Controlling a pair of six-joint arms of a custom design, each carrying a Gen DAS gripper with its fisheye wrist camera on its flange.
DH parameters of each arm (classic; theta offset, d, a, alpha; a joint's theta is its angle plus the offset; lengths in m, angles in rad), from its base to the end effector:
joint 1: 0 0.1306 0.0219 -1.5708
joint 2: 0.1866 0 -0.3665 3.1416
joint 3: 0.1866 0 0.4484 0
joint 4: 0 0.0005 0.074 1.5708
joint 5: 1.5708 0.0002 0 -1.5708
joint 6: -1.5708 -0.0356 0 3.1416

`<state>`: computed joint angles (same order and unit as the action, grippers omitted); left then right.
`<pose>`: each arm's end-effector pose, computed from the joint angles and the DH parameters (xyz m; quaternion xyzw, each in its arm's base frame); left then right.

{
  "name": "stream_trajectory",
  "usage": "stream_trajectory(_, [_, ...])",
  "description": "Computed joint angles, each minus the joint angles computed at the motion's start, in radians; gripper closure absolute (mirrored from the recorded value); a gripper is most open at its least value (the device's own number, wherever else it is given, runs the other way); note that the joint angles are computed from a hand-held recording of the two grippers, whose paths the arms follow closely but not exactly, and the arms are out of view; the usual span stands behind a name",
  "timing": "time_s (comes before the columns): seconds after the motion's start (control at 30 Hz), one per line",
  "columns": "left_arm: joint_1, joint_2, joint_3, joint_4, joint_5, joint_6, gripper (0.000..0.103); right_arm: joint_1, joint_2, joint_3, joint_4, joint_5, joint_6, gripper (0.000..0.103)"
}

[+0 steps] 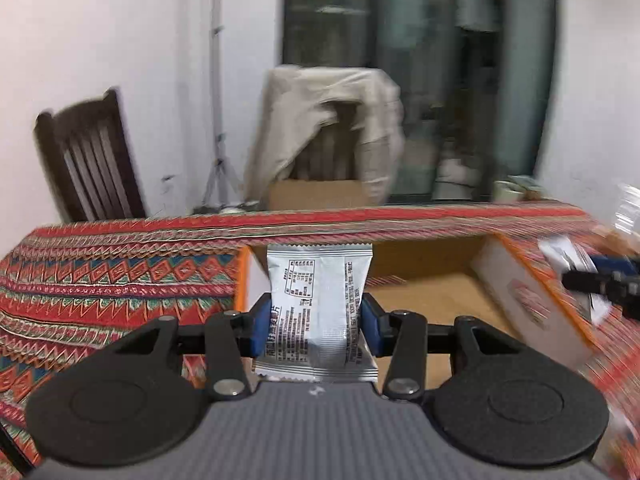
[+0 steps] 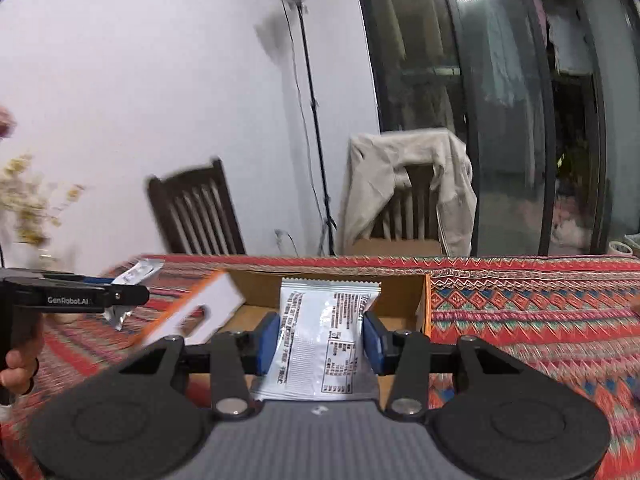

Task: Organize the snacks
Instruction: 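Carry both white packets into the cardboard box and open both tools, then withdraw both tools from the box back toward the snack pile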

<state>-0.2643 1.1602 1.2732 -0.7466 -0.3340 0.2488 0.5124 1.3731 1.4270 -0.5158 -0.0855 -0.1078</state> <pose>0.4592 -0.1127 0.4746 -0.0682 0.8803 0.0304 0.4684 0.4899 0.2785 0.4723 -0.1927 0.8276 0.1951 0.4898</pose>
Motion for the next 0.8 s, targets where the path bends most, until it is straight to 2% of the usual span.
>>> stream_trajectory(0.07, [0.035,0.098,0.062,0.009,0.015,-0.014,0.057,0.0,0.172,0.175,-0.088,0.044,0.003,0.059])
stream_trajectory(0.13, [0.051,0.169,0.107,-0.005,-0.004,-0.009,0.057,0.002,0.305,0.319,-0.155,0.09,-0.002,0.059])
stream_trajectory(0.27, [0.058,0.24,0.15,-0.051,-0.037,-0.01,0.057,0.01,0.503,0.547,-0.28,0.157,0.021,0.059])
stream_trajectory(0.3, [0.056,0.251,0.163,-0.078,-0.032,-0.007,0.054,0.007,0.549,0.616,-0.347,0.154,0.013,0.059])
stream_trajectory(0.33, [0.053,0.248,0.16,-0.077,-0.03,-0.011,0.046,0.003,0.567,0.641,-0.364,0.135,0.004,0.059])
stream_trajectory(0.4, [0.049,0.242,0.152,-0.068,-0.025,-0.03,0.036,-0.003,0.589,0.673,-0.391,0.126,-0.028,0.058])
stream_trajectory(0.57, [0.035,0.238,0.148,-0.063,-0.055,-0.045,0.035,0.006,0.588,0.668,-0.397,0.122,0.008,0.045])
stream_trajectory(0.63, [0.041,0.22,0.131,-0.034,-0.047,-0.04,0.03,0.004,0.582,0.656,-0.386,0.117,0.01,0.045])
stream_trajectory(0.73, [0.04,0.171,0.121,-0.062,-0.047,0.005,0.024,-0.007,0.542,0.604,-0.337,0.1,0.002,0.044])
stream_trajectory(0.8, [0.033,0.121,0.107,-0.073,-0.05,0.014,0.023,-0.013,0.482,0.535,-0.29,0.072,0.002,0.044])
